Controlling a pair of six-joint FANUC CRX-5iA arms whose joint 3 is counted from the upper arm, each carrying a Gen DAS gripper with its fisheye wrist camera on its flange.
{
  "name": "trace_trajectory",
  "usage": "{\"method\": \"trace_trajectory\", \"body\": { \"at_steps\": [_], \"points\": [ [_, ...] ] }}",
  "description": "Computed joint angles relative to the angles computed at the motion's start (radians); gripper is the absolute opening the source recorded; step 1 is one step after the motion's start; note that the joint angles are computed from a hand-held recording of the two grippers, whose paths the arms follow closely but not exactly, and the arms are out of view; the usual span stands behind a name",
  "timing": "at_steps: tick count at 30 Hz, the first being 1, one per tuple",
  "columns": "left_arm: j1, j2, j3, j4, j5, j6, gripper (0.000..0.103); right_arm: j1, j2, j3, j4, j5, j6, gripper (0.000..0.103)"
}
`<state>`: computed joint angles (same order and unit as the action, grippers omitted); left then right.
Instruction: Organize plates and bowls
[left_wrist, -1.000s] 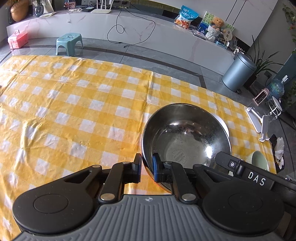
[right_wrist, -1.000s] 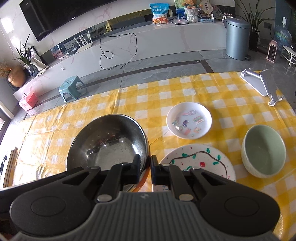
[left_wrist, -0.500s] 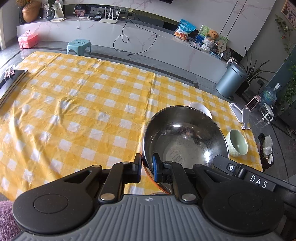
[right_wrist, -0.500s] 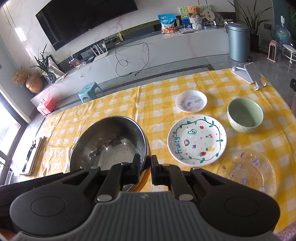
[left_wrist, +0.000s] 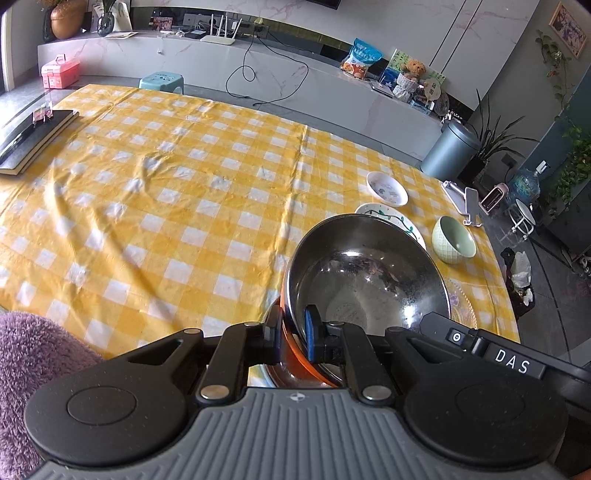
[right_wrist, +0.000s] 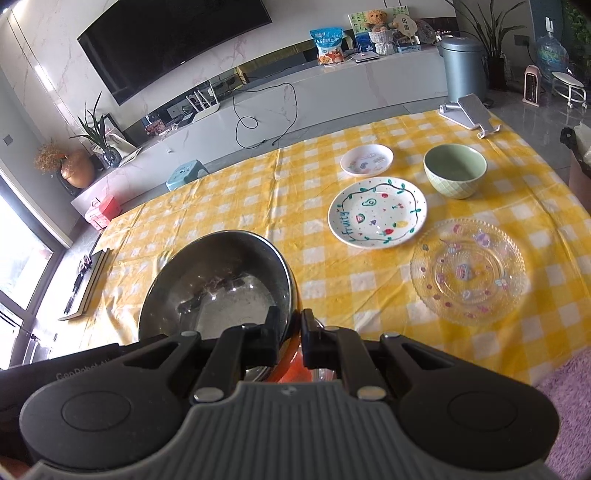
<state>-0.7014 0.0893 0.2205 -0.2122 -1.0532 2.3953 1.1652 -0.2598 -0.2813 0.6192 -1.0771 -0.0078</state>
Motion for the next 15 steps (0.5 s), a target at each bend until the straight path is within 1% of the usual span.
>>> {"method": "trace_trajectory", "body": {
  "at_steps": [4,10,15],
  "points": [
    [0.002,-0.007,-0.027,0.015,0.005,-0.002,0.013,0.013,-0.005,-0.011,-0.016,-0.011,-0.002,0.009],
    [0.013,-0.007,-0.057,0.058,0.013,-0.039,0.014,0.009,-0.001,-0.012,-0.052,-0.021,0.008,0.009],
    [0.014,0.007,-0.054,0.063,0.006,-0.048,0.014,-0.001,0.014,-0.009,-0.064,-0.021,0.018,0.008]
  ]
}}
